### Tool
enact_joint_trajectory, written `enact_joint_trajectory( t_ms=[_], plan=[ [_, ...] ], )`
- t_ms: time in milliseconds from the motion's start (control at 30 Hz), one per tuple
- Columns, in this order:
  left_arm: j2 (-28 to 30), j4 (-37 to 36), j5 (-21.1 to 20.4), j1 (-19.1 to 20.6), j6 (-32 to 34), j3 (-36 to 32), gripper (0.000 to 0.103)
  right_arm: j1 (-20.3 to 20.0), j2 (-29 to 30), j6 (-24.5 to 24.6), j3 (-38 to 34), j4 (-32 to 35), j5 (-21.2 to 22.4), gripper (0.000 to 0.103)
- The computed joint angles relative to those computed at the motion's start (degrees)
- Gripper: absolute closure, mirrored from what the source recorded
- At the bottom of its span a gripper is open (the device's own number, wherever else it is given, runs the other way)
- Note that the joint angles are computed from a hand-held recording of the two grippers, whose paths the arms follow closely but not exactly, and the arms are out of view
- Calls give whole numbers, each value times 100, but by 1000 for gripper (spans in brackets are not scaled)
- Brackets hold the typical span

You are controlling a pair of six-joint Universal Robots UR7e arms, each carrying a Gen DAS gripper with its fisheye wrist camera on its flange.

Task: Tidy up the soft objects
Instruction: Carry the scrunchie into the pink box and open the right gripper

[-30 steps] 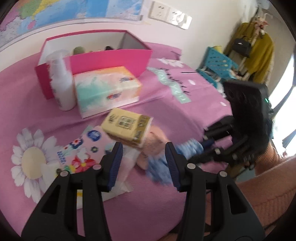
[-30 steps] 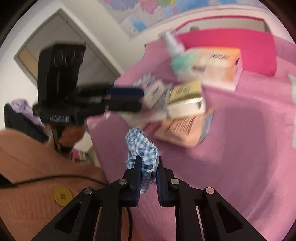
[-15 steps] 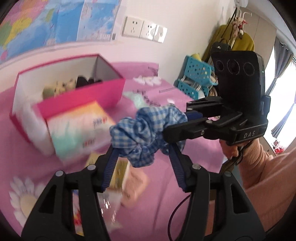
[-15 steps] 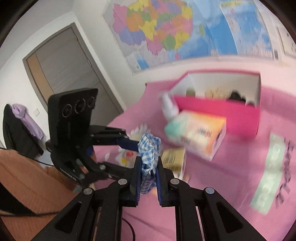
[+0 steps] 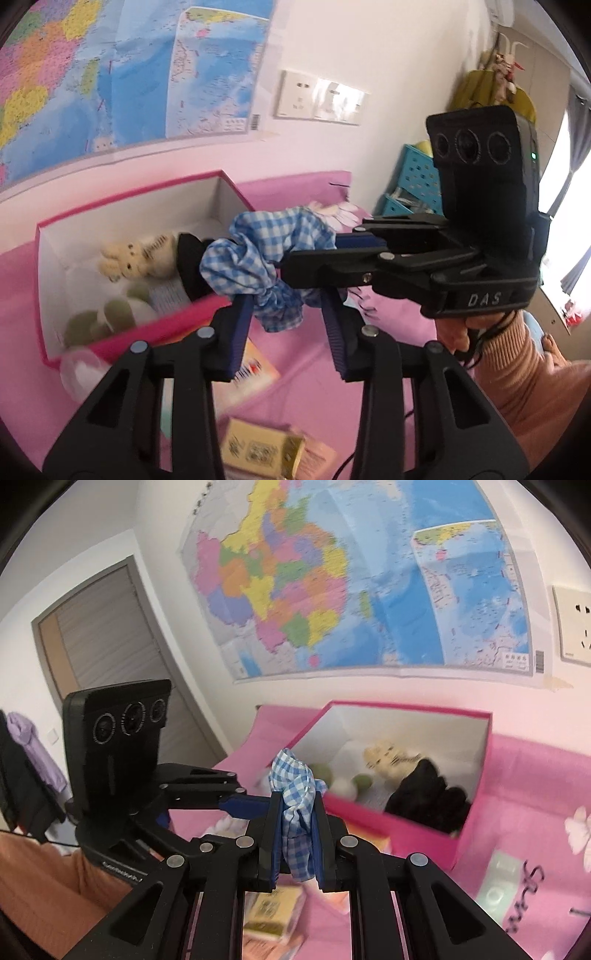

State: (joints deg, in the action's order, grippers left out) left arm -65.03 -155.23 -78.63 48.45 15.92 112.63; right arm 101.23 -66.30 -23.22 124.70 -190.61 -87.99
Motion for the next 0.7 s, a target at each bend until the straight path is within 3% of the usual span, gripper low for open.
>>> enact_joint_trajectory(
  t_ms=[433,567,700],
  plan=[
    [1021,247,708,114,-203,-1201,64,-301,486,359,-1171,507,-331,90],
    [1230,504,588,227,-477,-1525,64,-363,730,454,-1500,558,-536,90],
    [1372,640,811,220,-660,-1674,63,-423,969,649,-1772,601,-800,83]
  ],
)
